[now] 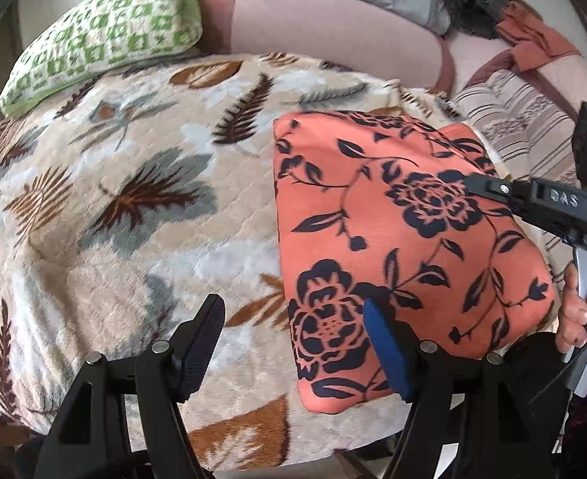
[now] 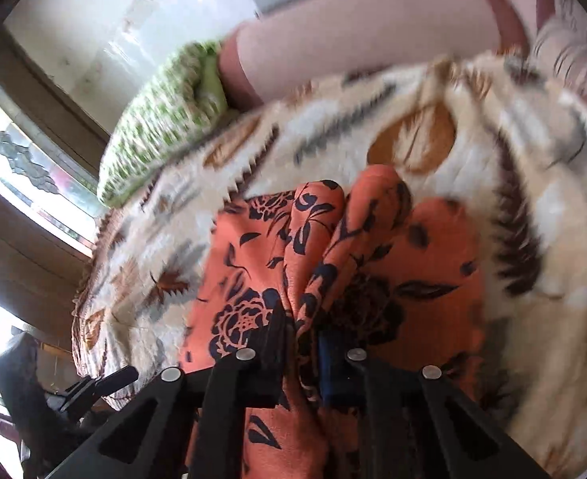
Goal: Fold small clothes
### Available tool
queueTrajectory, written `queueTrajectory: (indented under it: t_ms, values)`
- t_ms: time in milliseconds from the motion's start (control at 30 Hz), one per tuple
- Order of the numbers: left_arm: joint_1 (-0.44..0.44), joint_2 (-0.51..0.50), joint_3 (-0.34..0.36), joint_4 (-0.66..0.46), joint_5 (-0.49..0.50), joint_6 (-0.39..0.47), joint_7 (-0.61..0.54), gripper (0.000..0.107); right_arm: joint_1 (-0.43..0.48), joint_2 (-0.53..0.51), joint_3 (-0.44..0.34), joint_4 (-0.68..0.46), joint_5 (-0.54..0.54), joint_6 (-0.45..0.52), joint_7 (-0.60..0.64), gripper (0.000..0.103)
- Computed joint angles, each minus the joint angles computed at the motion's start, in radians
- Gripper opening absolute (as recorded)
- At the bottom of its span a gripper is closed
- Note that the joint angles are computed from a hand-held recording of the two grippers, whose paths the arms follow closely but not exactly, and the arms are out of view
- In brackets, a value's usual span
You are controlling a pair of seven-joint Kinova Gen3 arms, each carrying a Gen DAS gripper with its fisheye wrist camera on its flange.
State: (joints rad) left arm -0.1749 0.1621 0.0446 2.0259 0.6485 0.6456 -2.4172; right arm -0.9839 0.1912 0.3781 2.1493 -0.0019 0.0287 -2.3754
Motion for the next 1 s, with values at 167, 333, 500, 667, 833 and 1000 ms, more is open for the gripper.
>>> queueTrajectory:
  t_ms: [167,333,500,667,833,1000]
  values:
    - [0.098,0.038,0.042,-0.014,-0.082,-0.043,0.069,0.073,0.231,0.009,-0.165,0.085,0.173,-0.044,-0.2,0.014]
    - [0.129,0.137,0.091,-0.032,-0.108,-0.041,0.105,0.074,0.463,0.131,-0.345,0.153,0.248,-0.221,-0.393,0.016]
    - [0.085,0.096,0.081,-0.05,-0.092,0.032,0.109,0.075,0.69,0.056,-0.568,0.121,0.259,-0.137,-0.342,0.023]
    - [0.084,-0.007,0.062,-0.02,-0.062,0.009,0.02,0.075,0.9,-0.018,-0.764,0.065,0.108,-0.09,-0.139,0.024]
    - [0.177,0.026,0.034,-0.017,-0.168,-0.06,0.116,0.075,0.966,0.186,-0.868,-0.144,-0.059,0.036,0.061,0.024]
    - [0.178,0.096,0.06,-0.024,-0.256,-0.101,0.242,0.083,0.916,0.36,-0.77,-0.311,-0.259,0.199,0.201,0.022]
